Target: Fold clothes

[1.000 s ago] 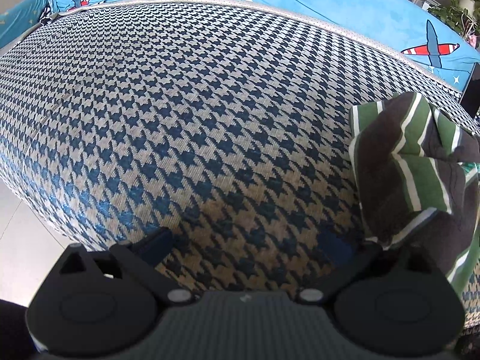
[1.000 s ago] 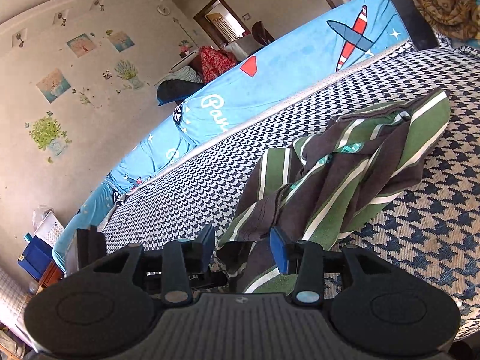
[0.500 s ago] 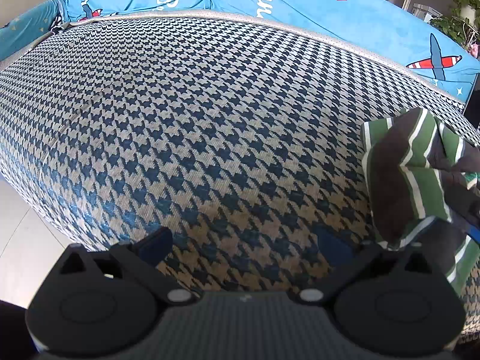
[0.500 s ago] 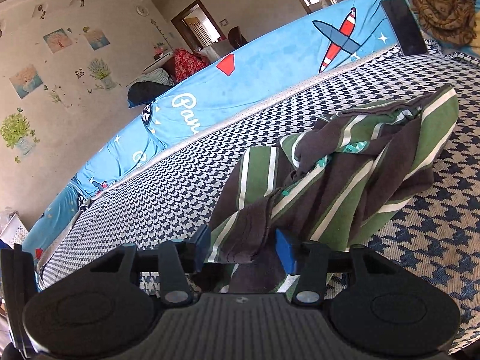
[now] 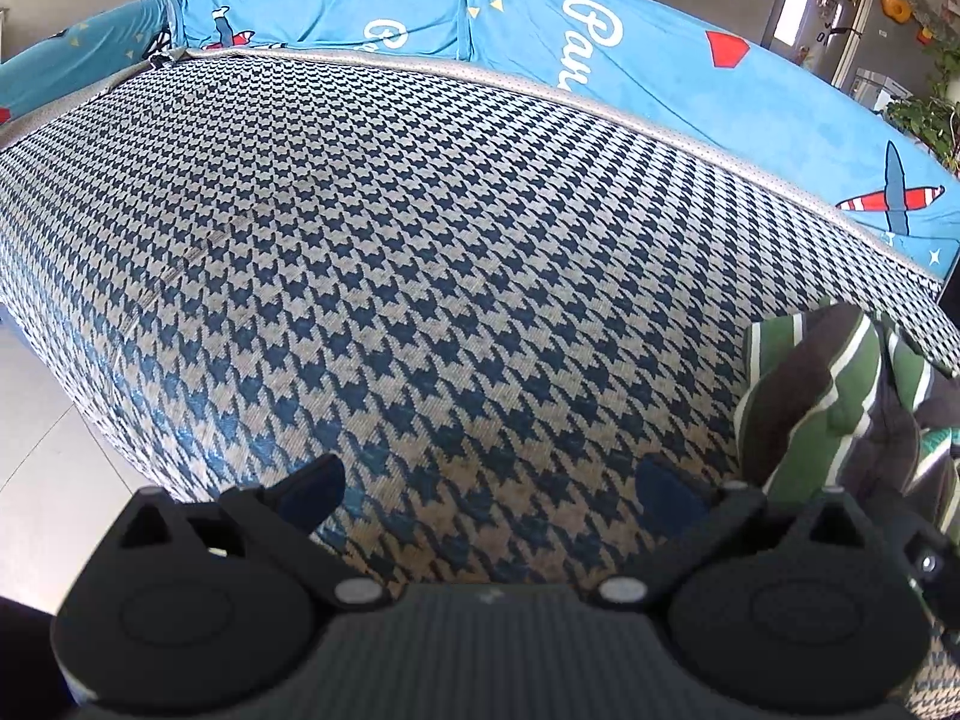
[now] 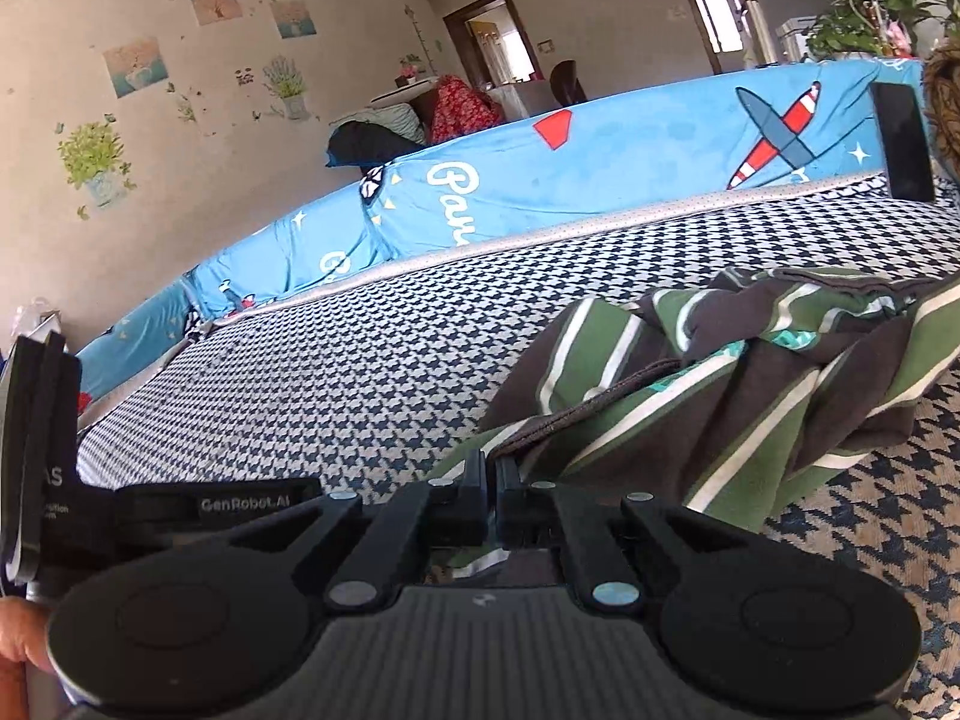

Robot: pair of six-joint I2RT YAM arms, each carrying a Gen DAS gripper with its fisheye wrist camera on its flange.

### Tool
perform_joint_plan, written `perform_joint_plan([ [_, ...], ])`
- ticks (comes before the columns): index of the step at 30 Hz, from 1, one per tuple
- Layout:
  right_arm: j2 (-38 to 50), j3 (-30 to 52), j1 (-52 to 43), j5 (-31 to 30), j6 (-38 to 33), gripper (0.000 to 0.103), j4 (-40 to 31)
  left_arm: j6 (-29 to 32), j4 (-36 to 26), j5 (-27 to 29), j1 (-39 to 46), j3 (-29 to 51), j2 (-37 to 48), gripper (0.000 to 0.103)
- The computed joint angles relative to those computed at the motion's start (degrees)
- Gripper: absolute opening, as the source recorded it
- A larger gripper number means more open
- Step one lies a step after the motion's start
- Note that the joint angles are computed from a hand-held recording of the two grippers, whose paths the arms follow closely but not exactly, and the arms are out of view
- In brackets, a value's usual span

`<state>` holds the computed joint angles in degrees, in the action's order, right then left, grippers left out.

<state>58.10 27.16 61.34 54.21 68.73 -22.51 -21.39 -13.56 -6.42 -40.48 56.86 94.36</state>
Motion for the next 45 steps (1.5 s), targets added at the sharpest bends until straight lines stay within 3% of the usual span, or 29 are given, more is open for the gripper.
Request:
perform_joint_plan([
  [6, 3.4, -0.3, 1.2, -9.2, -15.1, 0.005, 10.8, 0.7, 2.4, 3.0, 2.9, -1.7, -2.6, 0.103],
  [15, 5.7, 0.7, 1.1, -22.6, -23.7, 0.013, 11.4, 0.9, 1.3, 2.5, -0.7, -2.9, -4.0, 0.103],
  [20, 5.6, 1.7, 2.2, -20.3, -21.3, 0.022, 5.9, 1.1, 1.6, 4.7, -1.2, -1.5, -2.1, 0.103],
  [30, 1.9, 5.3, 4.2, -12.3, -7.2, 0.027, -10.1, 4.4, 0.7, 9.7, -2.9, 4.3, 3.4, 0.103],
  [36, -1.6, 7.1, 7.6, -6.9, 1.3, 0.033, -19.4, 6.3, -3.1, 12.8, -3.5, 11.5, 8.1, 0.103],
  [45, -11.9, 5.8, -1.5, -5.1, -2.3, 0.037, -28.2, 6.6, -10.6, 15.4, -4.2, 26.3, 20.0, 0.103],
])
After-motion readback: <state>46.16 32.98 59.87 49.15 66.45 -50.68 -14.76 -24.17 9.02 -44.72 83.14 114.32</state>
